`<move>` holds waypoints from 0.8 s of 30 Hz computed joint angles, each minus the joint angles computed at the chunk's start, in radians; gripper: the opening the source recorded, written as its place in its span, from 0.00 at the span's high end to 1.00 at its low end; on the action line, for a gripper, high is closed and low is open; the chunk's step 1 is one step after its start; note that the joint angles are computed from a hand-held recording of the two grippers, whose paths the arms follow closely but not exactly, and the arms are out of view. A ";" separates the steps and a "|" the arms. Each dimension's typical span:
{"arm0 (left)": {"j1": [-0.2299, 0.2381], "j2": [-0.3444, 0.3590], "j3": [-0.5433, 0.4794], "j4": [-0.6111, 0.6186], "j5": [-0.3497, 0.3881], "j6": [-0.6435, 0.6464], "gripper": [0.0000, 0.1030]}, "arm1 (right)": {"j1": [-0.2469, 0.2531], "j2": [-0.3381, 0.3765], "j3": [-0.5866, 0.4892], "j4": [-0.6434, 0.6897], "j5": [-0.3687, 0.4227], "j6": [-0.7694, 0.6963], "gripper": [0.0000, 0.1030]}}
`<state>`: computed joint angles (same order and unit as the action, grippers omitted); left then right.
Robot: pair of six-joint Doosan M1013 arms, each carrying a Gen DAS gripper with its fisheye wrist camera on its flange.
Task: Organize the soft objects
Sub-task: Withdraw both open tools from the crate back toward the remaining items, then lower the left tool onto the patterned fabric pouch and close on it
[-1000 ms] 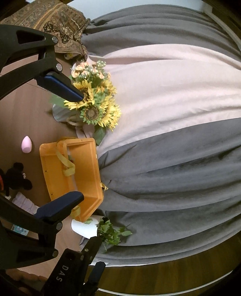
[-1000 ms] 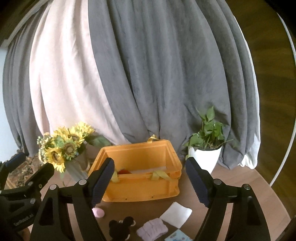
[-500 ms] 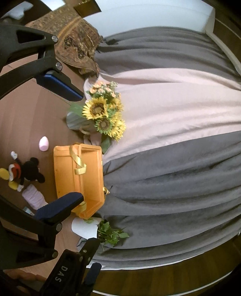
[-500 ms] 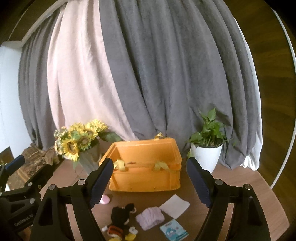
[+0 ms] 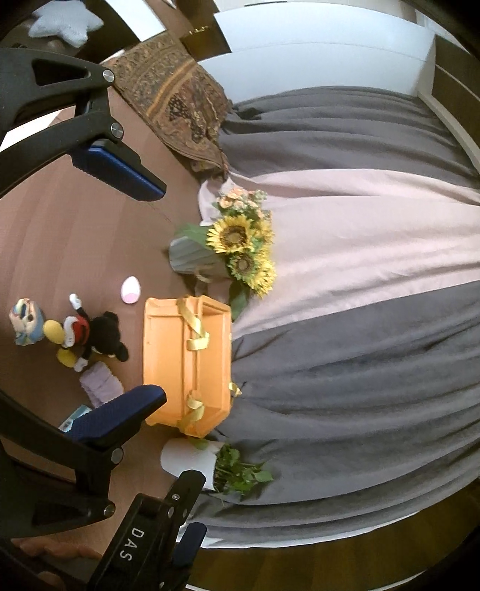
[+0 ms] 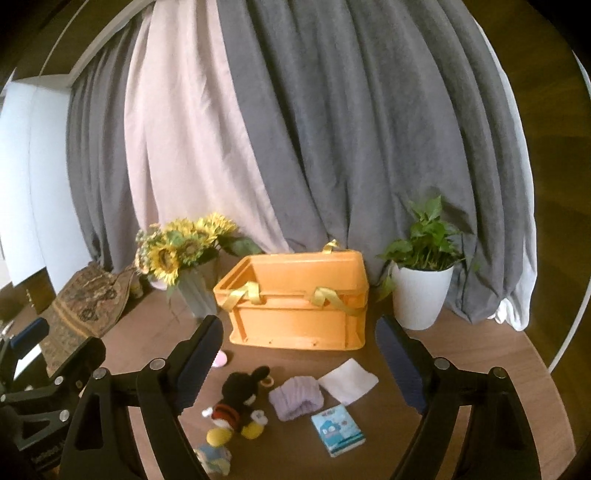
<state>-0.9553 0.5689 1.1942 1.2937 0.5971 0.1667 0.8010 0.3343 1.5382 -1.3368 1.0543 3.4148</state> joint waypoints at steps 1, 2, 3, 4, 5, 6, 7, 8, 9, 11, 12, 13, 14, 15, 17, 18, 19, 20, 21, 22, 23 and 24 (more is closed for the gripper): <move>-0.003 0.000 0.005 -0.006 0.009 -0.002 0.01 | 0.000 -0.003 0.009 -0.001 -0.011 0.002 0.17; -0.007 0.001 0.009 -0.015 0.016 -0.003 0.01 | -0.001 -0.005 0.017 0.000 -0.020 0.002 0.17; -0.010 0.002 0.011 -0.024 0.020 -0.002 0.01 | -0.002 -0.007 0.023 0.001 -0.030 0.004 0.17; -0.013 0.003 0.015 -0.034 0.026 -0.001 0.01 | -0.003 -0.010 0.033 0.003 -0.044 0.006 0.17; -0.016 0.006 0.015 -0.047 0.034 0.004 0.01 | -0.005 -0.012 0.042 0.007 -0.056 0.006 0.17; -0.018 0.008 0.015 -0.054 0.040 0.005 0.01 | -0.008 -0.014 0.049 0.012 -0.068 0.006 0.17; -0.020 0.011 0.017 -0.061 0.044 0.004 0.01 | -0.009 -0.015 0.054 0.018 -0.078 0.003 0.17; -0.023 0.013 0.020 -0.070 0.049 -0.002 0.01 | -0.011 -0.015 0.058 0.025 -0.086 0.001 0.17; -0.025 0.016 0.022 -0.073 0.054 -0.010 0.01 | -0.013 -0.016 0.065 0.032 -0.099 0.000 0.17; -0.029 0.021 0.026 -0.080 0.059 -0.017 0.01 | -0.018 -0.016 0.074 0.050 -0.118 -0.008 0.17; -0.030 0.025 0.027 -0.092 0.059 -0.014 0.01 | -0.021 -0.016 0.080 0.058 -0.129 -0.014 0.17; -0.030 0.027 0.027 -0.100 0.059 -0.012 0.01 | -0.025 -0.015 0.084 0.070 -0.141 -0.025 0.17; -0.032 0.032 0.027 -0.112 0.063 -0.011 0.02 | -0.028 -0.014 0.087 0.082 -0.149 -0.035 0.17; -0.033 0.037 0.026 -0.116 0.067 -0.009 0.02 | -0.032 -0.012 0.091 0.095 -0.159 -0.045 0.17; -0.033 0.048 0.017 -0.141 0.081 0.014 0.02 | -0.037 -0.009 0.097 0.110 -0.173 -0.051 0.17; -0.034 0.052 0.015 -0.151 0.084 0.017 0.02 | -0.040 -0.007 0.100 0.119 -0.179 -0.057 0.17; -0.033 0.057 0.011 -0.165 0.088 0.023 0.02 | -0.044 -0.005 0.101 0.130 -0.184 -0.065 0.17; -0.033 0.063 0.004 -0.191 0.094 0.038 0.02 | -0.048 -0.002 0.104 0.142 -0.191 -0.073 0.17; -0.032 0.067 0.001 -0.205 0.092 0.045 0.02 | -0.050 -0.001 0.105 0.151 -0.196 -0.078 0.17; -0.031 0.075 -0.006 -0.221 0.098 0.053 0.02 | -0.055 0.001 0.108 0.163 -0.205 -0.084 0.17; -0.030 0.080 -0.011 -0.235 0.101 0.063 0.02 | -0.059 0.003 0.110 0.173 -0.212 -0.089 0.17; -0.029 0.085 -0.016 -0.251 0.103 0.076 0.02 | -0.062 0.006 0.111 0.180 -0.215 -0.093 0.17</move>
